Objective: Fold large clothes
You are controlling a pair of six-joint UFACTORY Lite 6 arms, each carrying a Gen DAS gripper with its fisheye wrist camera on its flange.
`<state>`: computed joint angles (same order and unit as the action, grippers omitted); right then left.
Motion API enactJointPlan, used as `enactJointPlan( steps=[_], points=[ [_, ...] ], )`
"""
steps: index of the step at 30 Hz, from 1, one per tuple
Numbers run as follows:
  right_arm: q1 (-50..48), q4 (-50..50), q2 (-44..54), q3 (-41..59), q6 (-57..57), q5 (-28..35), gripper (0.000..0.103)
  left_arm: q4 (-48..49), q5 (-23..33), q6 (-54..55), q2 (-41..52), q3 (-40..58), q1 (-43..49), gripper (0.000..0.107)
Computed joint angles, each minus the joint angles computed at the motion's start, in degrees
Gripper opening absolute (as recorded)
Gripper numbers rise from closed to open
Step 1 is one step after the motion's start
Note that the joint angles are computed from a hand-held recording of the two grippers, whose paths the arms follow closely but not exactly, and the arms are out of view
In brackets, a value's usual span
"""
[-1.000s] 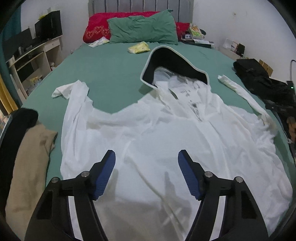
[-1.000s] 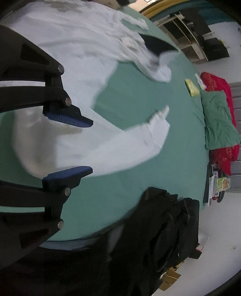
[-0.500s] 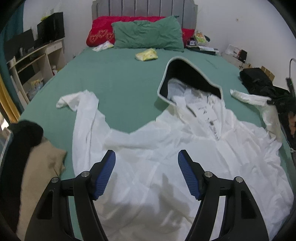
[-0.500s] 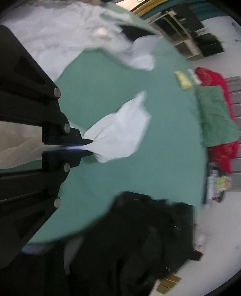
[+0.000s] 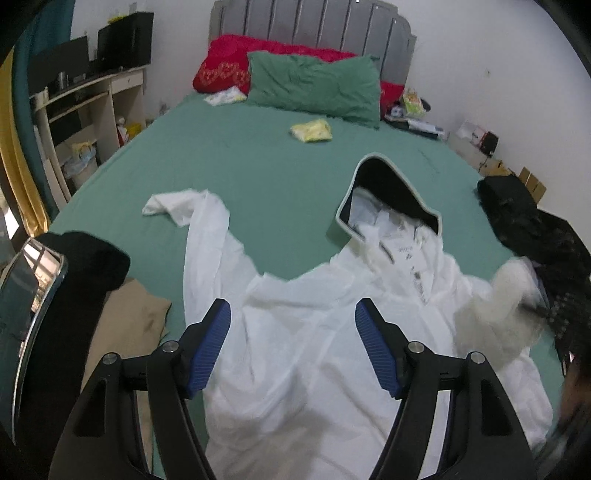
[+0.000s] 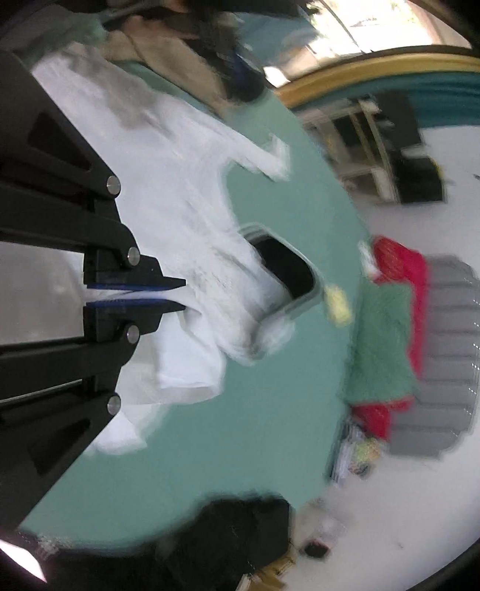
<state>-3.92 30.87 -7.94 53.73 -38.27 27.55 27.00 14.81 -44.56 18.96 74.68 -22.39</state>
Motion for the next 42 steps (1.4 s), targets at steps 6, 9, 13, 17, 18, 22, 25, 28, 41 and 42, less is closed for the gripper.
enactJointPlan(
  steps=[6, 9, 13, 17, 18, 22, 25, 28, 41, 42],
  points=[
    [13.21, -11.43, -0.62, -16.53, 18.93, -3.21, 0.008, -5.11, 0.35, 10.27, 1.93, 1.44, 1.68, 0.074],
    [10.87, -8.33, -3.54, -18.99, 15.49, -0.52, 0.014, -13.12, 0.18, 17.79, 2.46, 1.89, 3.24, 0.074],
    [4.61, -4.35, -5.67, -16.46, 10.1, 2.81, 0.045, -11.98, -0.08, 17.56, 3.77, 1.56, 3.71, 0.074],
    [1.86, -4.23, 0.36, -6.15, 13.13, 2.42, 0.061, -21.45, -0.09, 26.28, 4.63, 1.53, 5.3, 0.074],
    [2.06, -3.11, 2.72, -3.88, 12.7, 2.0, 0.061, -23.04, -0.41, 27.58, 4.47, 1.28, 5.71, 0.074],
    [5.55, -7.25, 19.35, 9.18, 20.69, 0.91, 0.061, -22.15, -0.48, 26.85, 4.72, 1.61, 5.94, 0.074],
    [8.44, -15.11, 29.29, 15.16, 27.81, -0.51, 0.06, -25.25, -0.08, 29.96, 5.27, 2.08, 6.42, 0.074],
    [9.42, -18.47, 29.83, 14.55, 25.58, -3.77, 0.015, -34.61, 0.11, 39.15, 4.98, 1.72, 7.65, 0.074],
    [11.18, 19.67, 42.93, 47.96, -21.8, 20.42, 0.069, -28.44, 0.61, 35.77, -0.76, -4.42, 13.64, 0.074],
    [11.57, 14.71, 45.07, 50.32, -17.25, 19.06, 0.086, -28.13, 0.68, 35.44, 0.19, -3.9, 13.76, 0.074]
  ],
)
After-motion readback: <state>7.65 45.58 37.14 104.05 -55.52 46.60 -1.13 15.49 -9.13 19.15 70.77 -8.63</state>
